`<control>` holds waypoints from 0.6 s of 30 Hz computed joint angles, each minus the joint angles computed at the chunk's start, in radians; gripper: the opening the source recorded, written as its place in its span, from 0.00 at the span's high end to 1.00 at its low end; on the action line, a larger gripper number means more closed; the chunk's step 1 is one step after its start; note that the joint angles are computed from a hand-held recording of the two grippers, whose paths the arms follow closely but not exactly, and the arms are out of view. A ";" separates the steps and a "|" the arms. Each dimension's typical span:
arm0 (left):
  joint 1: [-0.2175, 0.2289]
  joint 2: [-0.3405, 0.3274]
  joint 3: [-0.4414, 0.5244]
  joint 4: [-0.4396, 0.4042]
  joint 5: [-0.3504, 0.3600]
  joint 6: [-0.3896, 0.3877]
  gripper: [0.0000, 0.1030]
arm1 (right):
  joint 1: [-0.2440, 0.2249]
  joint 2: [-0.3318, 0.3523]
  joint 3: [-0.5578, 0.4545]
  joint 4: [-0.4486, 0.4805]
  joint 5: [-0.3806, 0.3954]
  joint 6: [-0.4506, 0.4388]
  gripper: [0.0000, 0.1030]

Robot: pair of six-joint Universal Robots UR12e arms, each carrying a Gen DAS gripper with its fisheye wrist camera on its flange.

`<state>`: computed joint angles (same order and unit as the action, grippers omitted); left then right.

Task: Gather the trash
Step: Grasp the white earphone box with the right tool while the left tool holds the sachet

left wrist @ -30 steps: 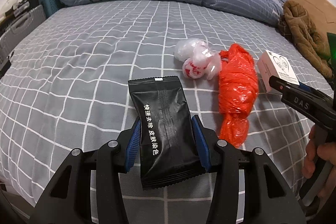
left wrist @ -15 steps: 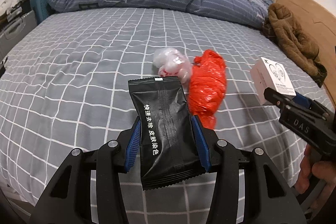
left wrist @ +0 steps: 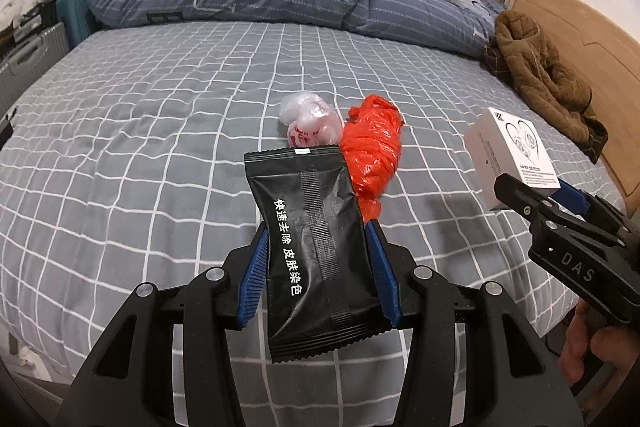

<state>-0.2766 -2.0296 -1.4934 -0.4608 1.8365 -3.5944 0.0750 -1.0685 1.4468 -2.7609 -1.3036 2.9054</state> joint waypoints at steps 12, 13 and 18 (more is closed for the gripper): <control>-0.016 0.037 -0.051 0.005 0.017 -0.012 0.55 | -0.004 -0.059 0.072 -0.027 0.032 -0.008 0.34; -0.017 0.039 -0.055 0.004 0.017 -0.012 0.55 | -0.004 -0.063 0.078 -0.027 0.035 -0.008 0.34; -0.025 0.059 -0.083 0.007 0.022 -0.018 0.55 | -0.010 -0.093 0.118 -0.031 0.050 -0.014 0.34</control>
